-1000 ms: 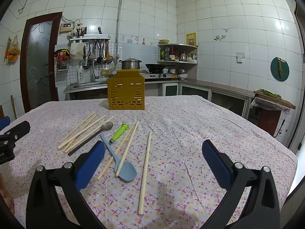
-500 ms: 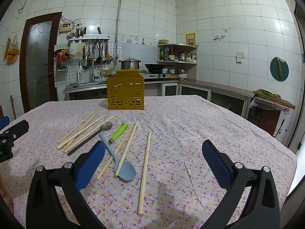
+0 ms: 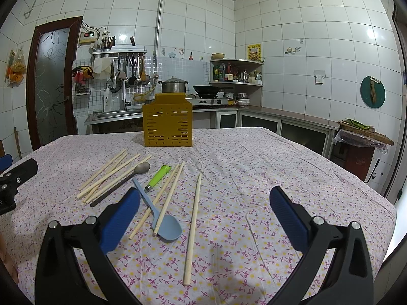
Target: Organize utensils
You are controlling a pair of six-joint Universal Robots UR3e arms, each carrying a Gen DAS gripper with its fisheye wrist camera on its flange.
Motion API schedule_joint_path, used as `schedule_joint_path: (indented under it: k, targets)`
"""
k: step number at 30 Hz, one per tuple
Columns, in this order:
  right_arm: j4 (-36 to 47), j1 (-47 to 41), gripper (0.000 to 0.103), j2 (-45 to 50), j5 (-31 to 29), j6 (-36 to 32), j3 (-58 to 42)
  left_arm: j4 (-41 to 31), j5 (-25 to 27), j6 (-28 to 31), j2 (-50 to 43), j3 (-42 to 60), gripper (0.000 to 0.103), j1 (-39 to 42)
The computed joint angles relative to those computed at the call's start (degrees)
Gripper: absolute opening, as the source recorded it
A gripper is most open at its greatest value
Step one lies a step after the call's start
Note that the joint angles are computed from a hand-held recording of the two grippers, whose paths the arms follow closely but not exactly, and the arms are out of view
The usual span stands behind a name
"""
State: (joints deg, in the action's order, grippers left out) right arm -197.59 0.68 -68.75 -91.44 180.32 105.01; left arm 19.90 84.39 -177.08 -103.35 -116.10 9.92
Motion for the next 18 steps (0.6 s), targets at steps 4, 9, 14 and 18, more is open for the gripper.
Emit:
schedule_joint_path:
  k: [4, 9, 14, 18]
  targets:
    - [0.0, -0.1, 0.099, 0.0, 0.1, -0.1, 0.0, -0.1, 0.0, 0.1, 0.0, 0.0, 0.098, 0.0]
    - [0.0, -0.2, 0.099, 0.0, 0.1, -0.2, 0.0, 0.0, -0.2, 0.0, 0.0, -0.1, 0.098, 0.1]
    - [-0.3, 0.0, 0.099, 0.1, 0.0, 0.0, 0.1, 0.2, -0.2, 0.1, 0.0, -0.2, 0.098, 0.2]
    - [-0.2, -0.2, 0.099, 0.1, 0.1, -0.2, 0.1, 0.3, -0.2, 0.1, 0.0, -0.3, 0.098, 0.2]
